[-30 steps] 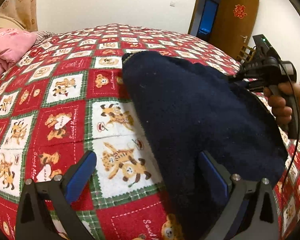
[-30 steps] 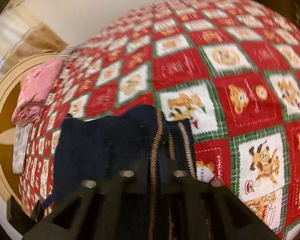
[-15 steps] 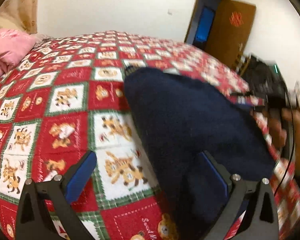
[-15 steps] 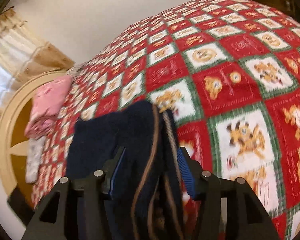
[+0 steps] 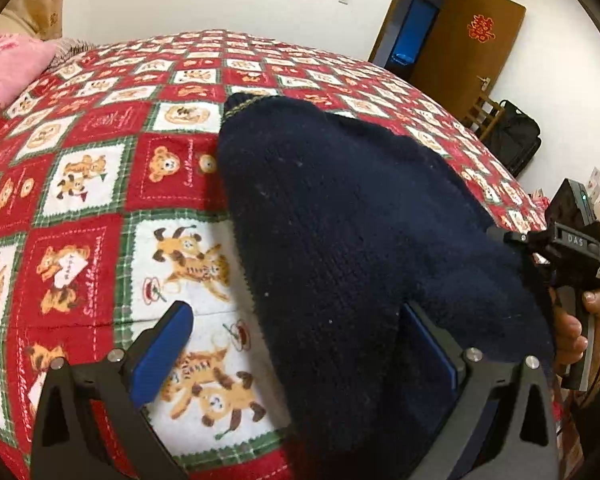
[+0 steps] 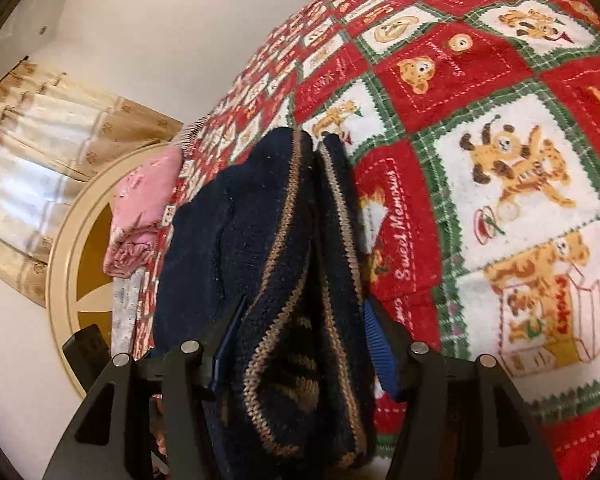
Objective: Fold small clothes
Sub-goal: 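Lift the held sweater end with both grippers off the quilt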
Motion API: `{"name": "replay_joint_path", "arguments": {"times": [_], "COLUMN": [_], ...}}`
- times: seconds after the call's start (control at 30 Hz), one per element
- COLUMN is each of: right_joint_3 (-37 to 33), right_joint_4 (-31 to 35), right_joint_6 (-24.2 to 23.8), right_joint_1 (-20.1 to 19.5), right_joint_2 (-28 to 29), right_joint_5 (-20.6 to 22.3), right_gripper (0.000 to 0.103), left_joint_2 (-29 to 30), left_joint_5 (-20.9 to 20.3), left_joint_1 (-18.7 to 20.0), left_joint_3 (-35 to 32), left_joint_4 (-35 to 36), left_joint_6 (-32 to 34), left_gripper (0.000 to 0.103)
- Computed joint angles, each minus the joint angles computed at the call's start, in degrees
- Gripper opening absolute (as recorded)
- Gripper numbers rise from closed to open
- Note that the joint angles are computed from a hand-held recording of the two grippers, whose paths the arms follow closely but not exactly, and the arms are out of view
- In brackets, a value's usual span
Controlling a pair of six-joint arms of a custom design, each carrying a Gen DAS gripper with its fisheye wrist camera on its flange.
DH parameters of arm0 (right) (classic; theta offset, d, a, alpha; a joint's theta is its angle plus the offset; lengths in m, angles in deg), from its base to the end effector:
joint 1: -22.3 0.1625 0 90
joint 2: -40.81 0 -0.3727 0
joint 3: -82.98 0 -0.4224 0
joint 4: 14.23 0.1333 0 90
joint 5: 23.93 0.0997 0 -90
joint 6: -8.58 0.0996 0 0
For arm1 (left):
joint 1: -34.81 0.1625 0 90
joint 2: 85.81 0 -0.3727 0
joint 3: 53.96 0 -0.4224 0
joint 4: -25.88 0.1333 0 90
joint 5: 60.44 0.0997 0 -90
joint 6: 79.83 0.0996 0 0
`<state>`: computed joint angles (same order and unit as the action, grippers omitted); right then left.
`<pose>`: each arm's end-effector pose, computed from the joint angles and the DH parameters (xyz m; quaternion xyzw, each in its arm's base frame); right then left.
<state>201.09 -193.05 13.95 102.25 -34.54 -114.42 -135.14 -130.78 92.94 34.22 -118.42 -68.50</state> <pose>0.0353 -0.5600 0.2390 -0.1251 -0.9117 0.3907 0.0199 -0.2242 -0.6765 0.1164 0.3381 0.9163 -0.1605 0.1429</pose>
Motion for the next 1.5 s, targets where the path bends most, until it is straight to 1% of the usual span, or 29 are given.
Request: {"name": "replay_joint_path", "arguments": {"times": [0.07, 0.1, 0.13, 0.2, 0.23, 0.33, 0.4, 0.5, 0.57, 0.63, 0.73, 0.8, 0.83, 0.93, 1.03, 1.1, 1.13, 1.17, 1.2, 1.23, 1.27, 1.3, 1.33, 1.37, 1.5], "right_joint_3": [-0.6, -0.9, -1.3, -2.3, -3.2, -4.8, -4.7, -3.2, -2.9, -2.9, -2.7, -1.9, -1.6, -1.5, -1.2, -1.0, -1.0, -1.1, -1.1, -1.1, -1.0, -0.8, -0.4, -0.1, 1.4], "right_joint_4": [1.7, 2.8, 3.4, 4.2, 4.5, 4.1, 3.6, 2.0, 1.7, 1.3, 0.6, -0.1, -0.5, -1.1, -2.3, -2.9, -3.1, -3.5, -4.0, -4.9, -5.9, -7.1, -7.9, -8.8, -11.9], "right_joint_6": [-1.1, -1.6, -2.0, -1.4, -1.0, -0.6, -0.6, -2.2, -1.9, -2.4, -2.6, -4.0, -4.4, -4.5, -5.2, -5.9, -6.1, -6.7, -7.4, -8.2, -9.0, -9.8, -10.1, -10.0, -9.1], "right_joint_1": [0.1, 0.4, 0.9, 1.3, 1.8, 3.2, 3.2, 1.6, 0.8, 0.9, 0.7, 0.6, 0.5, 0.3, 0.5, 0.9, 1.3, 1.9, 2.5, 3.3, 4.1, 4.9, 5.1, 5.5, 7.0], "right_joint_2": [0.1, 0.2, 0.5, 1.1, 2.0, 3.8, 3.9, 3.1, 2.9, 3.0, 3.1, 2.6, 2.5, 2.5, 2.8, 2.8, 2.9, 3.1, 3.4, 3.6, 3.8, 4.0, 3.9, 3.9, 3.3], "right_joint_5": [1.5, 0.9, -0.6, -2.4, -3.9, -7.4, -6.9, -3.1, -1.6, -2.4, -1.7, -1.1, -0.9, -0.3, -0.8, -1.5, -2.0, -3.0, -4.0, -5.4, -6.9, -8.2, -8.5, -9.2, -9.9], "right_gripper": [0.056, 0.055, 0.055, 0.054, 0.054, 0.054, 0.053, 0.048, 0.048, 0.047, 0.045, 0.04, 0.039, 0.039, 0.039, 0.036, 0.033, 0.032, 0.03, 0.028, 0.027, 0.027, 0.026, 0.026, 0.025], "left_joint_2": [0.2, 0.5, 0.5, 0.6, 0.7, 1.0, 1.2, 1.2, 1.3, 1.5, 2.3, 2.7, 2.8, 2.8, 3.0, 3.1, 3.2, 3.1, 3.1, 2.9, 2.4, 2.3, 2.1, 1.5, -0.2], "left_joint_5": [0.0, 0.0, -0.1, -0.5, -0.7, -1.5, -2.0, -2.6, -3.5, -4.3, -5.5, -6.5, -6.9, -7.8, -8.5, -9.1, -10.0, -11.0, -10.9, -10.5, -9.9, -9.6, -9.3, -8.5, -6.4], "left_joint_1": [0.0, 0.0, 0.1, 0.3, 0.3, 0.6, 0.8, 1.0, 1.3, 1.5, 1.8, 2.0, 2.1, 2.2, 2.2, 2.2, 2.3, 2.3, 2.1, 1.7, 1.3, 1.1, 0.8, 0.4, -0.7], "left_joint_3": [-0.1, -0.3, -0.5, -0.6, -0.7, -1.1, -1.4, -1.6, -2.0, -2.4, -3.6, -4.5, -4.7, -4.8, -5.0, -5.1, -5.3, -5.2, -5.0, -4.5, -3.6, -3.5, -3.2, -2.6, -0.3], "left_joint_4": [0.2, 0.3, 0.5, 0.6, 0.7, 0.8, 1.2, 1.7, 2.4, 2.8, 4.0, 5.1, 5.5, 5.7, 5.6, 5.7, 6.0, 6.0, 5.6, 4.8, 3.7, 3.2, 2.9, 2.3, 0.0], "left_joint_6": [0.4, 0.5, 0.5, 0.4, 0.5, 0.4, 0.3, 0.3, 0.3, 0.3, 0.2, 0.2, 0.4, 0.7, 0.8, 0.6, 0.5, 0.8, 1.1, 1.9, 2.8, 2.8, 2.7, 2.1, 1.5], "left_gripper": [0.103, 0.103, 0.103, 0.103, 0.103, 0.103, 0.103, 0.103, 0.103, 0.103, 0.103, 0.103, 0.103, 0.103, 0.102, 0.098, 0.091, 0.083, 0.08, 0.074, 0.065, 0.06, 0.054, 0.05, 0.046]}}
